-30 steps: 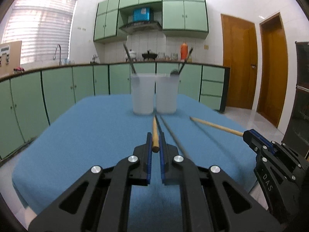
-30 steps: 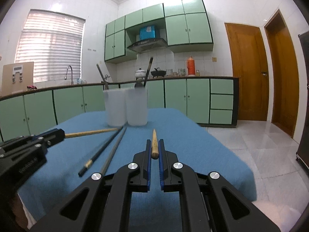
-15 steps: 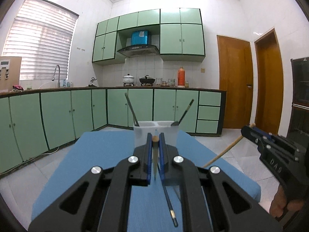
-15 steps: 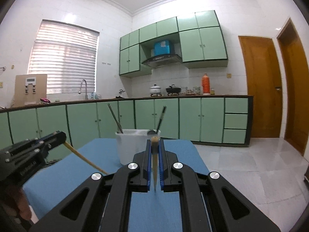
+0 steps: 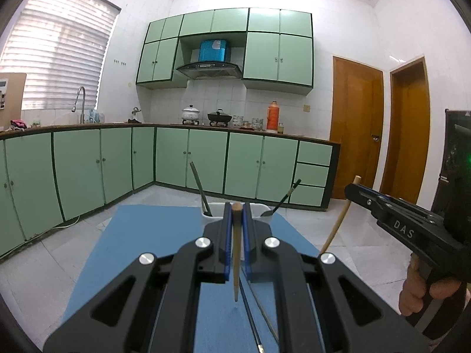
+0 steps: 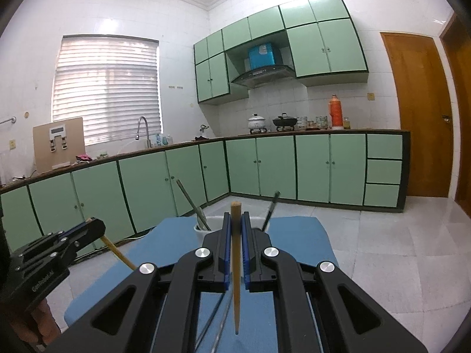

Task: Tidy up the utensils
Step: 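Lift both chopsticks and carry them with both tools to the holder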

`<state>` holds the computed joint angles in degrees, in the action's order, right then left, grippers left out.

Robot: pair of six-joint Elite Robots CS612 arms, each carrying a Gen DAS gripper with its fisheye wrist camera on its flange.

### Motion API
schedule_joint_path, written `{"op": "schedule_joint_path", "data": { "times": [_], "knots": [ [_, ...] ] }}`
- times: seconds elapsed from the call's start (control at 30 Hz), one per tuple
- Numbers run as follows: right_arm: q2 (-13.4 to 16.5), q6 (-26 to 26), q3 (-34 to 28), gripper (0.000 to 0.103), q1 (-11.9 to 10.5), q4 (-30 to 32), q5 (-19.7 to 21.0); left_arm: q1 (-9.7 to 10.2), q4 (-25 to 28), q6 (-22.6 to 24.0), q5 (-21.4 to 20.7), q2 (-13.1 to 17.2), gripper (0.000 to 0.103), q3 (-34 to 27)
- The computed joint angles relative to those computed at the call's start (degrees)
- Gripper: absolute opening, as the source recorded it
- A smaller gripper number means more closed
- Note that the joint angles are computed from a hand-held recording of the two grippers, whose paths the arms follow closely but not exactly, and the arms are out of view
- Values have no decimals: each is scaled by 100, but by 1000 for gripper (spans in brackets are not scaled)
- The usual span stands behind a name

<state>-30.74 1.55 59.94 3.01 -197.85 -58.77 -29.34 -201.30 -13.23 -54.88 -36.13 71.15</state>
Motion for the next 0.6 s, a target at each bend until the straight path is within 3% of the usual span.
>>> {"op": "schedule_joint_path", "data": {
  "times": [0.37,0.6],
  "knots": [
    [140,193,-672,7,64,-93,123,77,-383,397,11,-13,6,-319],
    [451,281,-1661,7,146,99,-120,108,-838,1021,70,259,6,-1064]
  ]
}}
